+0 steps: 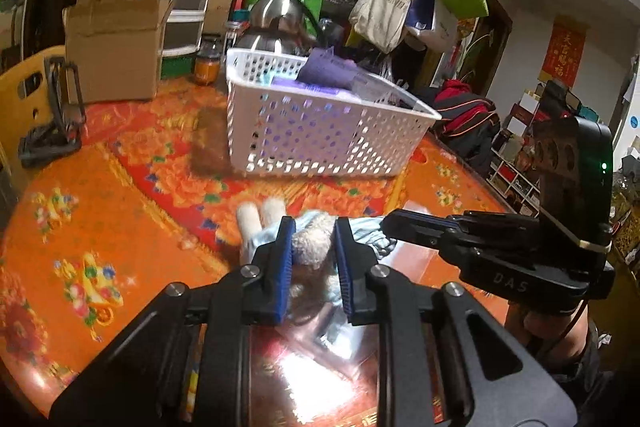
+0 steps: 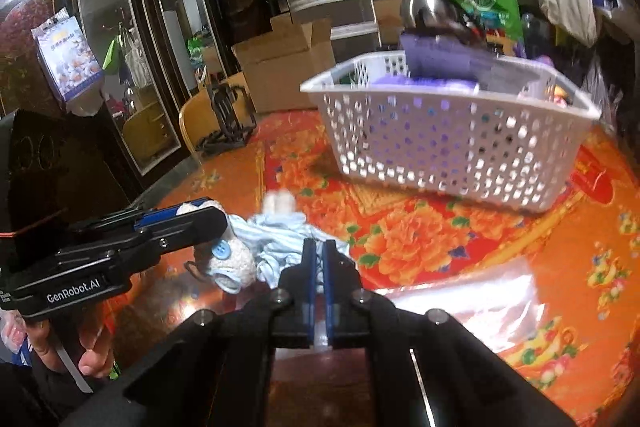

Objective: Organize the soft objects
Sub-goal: 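Carry the glove bundle with both grippers and lower it into the basket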

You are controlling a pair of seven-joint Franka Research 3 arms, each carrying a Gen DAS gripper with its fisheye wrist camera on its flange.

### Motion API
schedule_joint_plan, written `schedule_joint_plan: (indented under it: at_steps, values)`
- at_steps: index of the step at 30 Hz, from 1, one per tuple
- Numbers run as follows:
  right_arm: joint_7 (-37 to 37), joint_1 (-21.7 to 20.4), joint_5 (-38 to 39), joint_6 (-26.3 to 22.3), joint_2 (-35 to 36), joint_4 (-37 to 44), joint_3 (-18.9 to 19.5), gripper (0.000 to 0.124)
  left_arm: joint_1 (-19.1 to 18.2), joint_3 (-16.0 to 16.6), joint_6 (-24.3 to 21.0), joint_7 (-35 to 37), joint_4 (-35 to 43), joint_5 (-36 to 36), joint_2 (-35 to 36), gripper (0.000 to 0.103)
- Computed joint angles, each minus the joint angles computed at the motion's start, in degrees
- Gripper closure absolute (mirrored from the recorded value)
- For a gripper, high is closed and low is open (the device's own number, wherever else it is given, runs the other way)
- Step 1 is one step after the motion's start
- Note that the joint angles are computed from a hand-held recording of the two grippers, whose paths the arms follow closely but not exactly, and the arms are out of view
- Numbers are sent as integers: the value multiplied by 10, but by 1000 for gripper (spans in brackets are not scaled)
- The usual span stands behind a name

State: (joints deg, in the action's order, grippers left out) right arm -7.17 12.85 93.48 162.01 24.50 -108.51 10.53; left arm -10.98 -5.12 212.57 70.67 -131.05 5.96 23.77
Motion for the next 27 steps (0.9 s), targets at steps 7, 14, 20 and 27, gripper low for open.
schedule_joint_plan:
  at_steps: [7, 14, 20, 27]
  values:
    - [3, -4, -3, -9, -32, -9, -5, 122, 6, -6, -29, -5, 17, 14, -26, 86]
    - [63, -4, -69, -12, -46, 3, -15, 123, 61, -43, -100, -73, 81, 101, -36, 86]
    - [189, -12, -196, -14, -30, 62, -19, 123, 134, -115, -185, -127, 179, 186, -22, 86]
    - [396, -11, -392, -43, 33, 195, -51, 123, 193, -222, -335, -71, 389, 170, 76, 86]
